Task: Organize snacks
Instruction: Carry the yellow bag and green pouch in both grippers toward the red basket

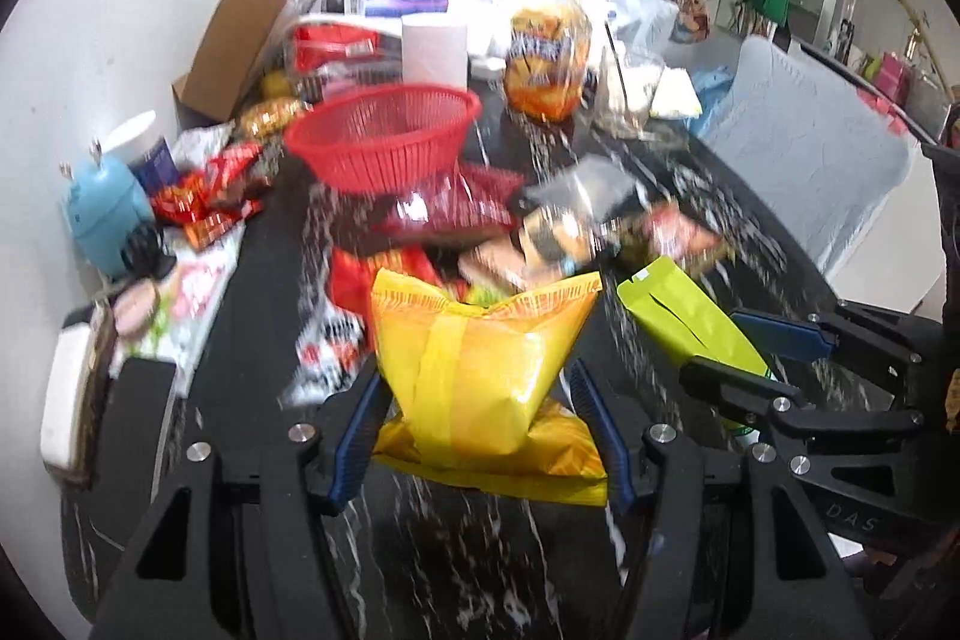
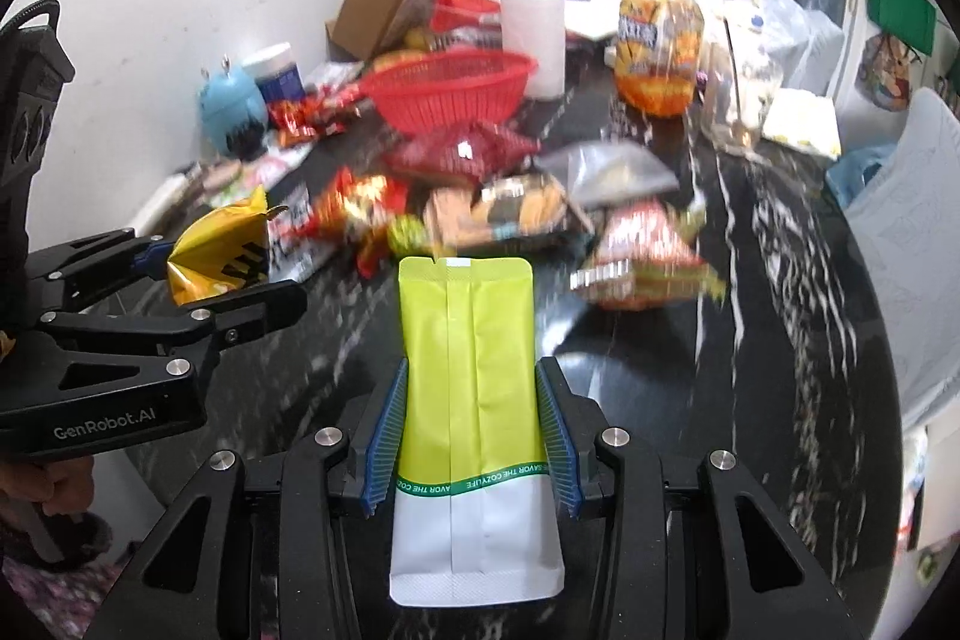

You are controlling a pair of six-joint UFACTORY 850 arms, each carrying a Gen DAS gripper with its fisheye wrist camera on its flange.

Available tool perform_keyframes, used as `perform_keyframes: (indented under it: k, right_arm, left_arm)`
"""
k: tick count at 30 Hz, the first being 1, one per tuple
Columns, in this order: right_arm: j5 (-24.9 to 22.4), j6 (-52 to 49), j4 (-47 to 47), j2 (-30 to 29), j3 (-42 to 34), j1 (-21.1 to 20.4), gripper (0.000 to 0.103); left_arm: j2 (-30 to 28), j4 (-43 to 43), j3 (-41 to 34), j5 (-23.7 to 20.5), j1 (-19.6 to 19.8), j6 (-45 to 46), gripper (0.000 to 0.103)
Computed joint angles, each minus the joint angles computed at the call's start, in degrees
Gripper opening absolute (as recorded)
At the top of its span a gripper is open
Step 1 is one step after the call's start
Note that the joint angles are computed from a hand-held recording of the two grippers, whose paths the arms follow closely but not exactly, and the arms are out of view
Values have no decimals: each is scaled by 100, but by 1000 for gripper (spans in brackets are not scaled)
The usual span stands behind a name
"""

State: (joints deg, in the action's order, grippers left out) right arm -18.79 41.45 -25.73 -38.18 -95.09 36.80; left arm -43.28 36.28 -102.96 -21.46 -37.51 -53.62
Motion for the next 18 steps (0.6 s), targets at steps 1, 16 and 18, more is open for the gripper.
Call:
perform_keyframes:
  k: [1,16,18]
  right_arm:
    - [16,-13,-14,-23,-78,-14,42]
    - [-167,-984,527,-1103,-2314,-357,42]
    - [-357,-1309,767,-1435,-2932,-410,42]
  left_arm:
    - [-13,91,-66,18,22,-71,60]
    - [-988,69,-2182,-304,457,318,60]
    - [-1262,-62,-2694,-459,516,497,60]
